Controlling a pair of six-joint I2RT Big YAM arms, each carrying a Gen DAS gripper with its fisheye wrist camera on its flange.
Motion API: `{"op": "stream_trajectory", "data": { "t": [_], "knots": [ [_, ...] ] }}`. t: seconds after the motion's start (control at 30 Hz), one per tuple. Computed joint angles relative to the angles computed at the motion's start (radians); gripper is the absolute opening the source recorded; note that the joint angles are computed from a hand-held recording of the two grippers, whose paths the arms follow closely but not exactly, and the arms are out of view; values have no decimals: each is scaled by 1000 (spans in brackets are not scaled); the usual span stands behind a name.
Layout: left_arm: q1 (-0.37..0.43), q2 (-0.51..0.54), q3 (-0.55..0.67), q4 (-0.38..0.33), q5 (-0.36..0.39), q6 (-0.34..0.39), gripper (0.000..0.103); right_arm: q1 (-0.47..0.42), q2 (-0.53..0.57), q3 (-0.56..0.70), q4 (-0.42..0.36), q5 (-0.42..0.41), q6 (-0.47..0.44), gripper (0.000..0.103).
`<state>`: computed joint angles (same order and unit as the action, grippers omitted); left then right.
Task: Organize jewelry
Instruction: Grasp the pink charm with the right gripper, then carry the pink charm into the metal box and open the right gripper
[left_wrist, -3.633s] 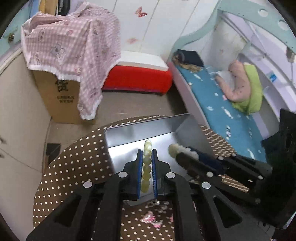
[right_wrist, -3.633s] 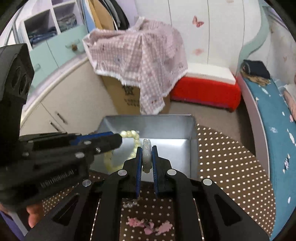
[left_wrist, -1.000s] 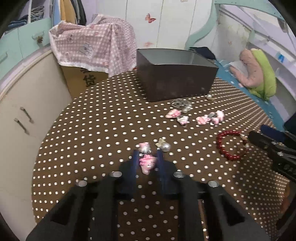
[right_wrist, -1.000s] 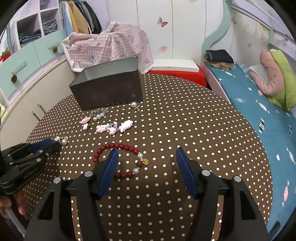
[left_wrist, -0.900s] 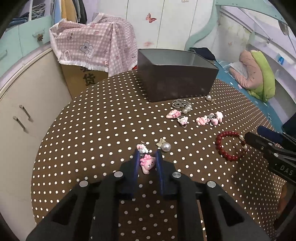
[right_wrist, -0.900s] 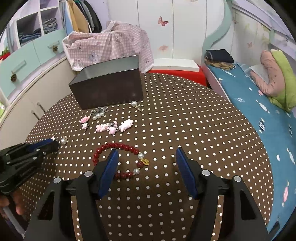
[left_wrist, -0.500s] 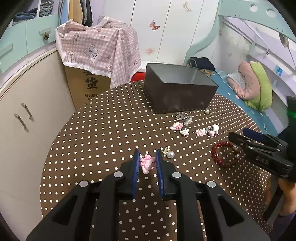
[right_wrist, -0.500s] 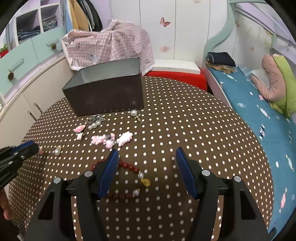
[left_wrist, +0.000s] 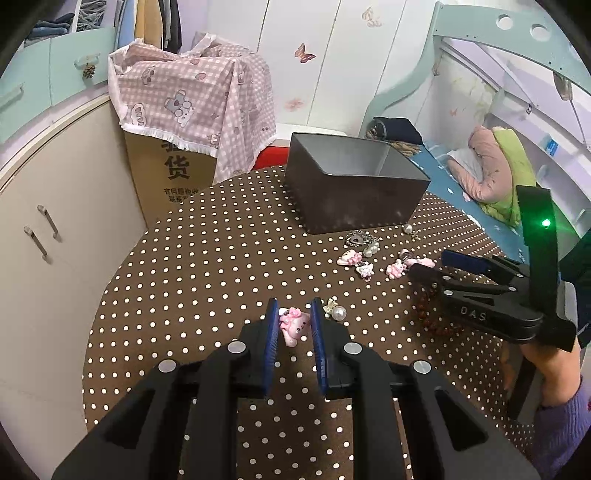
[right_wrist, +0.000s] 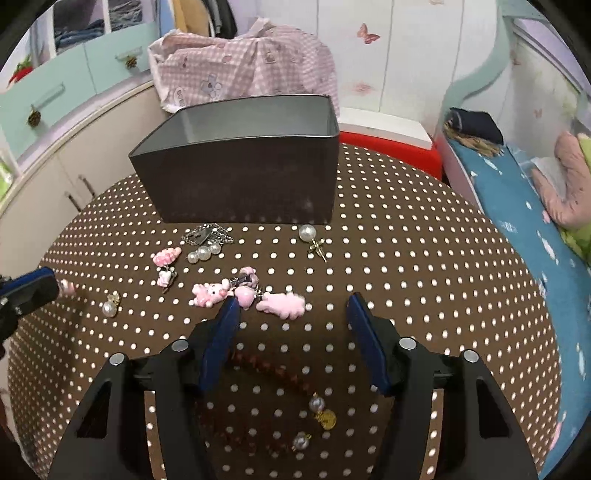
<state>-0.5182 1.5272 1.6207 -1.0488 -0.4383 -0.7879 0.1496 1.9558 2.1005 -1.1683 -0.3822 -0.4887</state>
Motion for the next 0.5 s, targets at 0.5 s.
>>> {"op": "stream_trajectory", "data": {
  "t": [0.5],
  "knots": [
    [8, 5, 18, 38, 43, 27, 16, -12, -27, -18, -23, -18, -63, 16]
  ]
}}
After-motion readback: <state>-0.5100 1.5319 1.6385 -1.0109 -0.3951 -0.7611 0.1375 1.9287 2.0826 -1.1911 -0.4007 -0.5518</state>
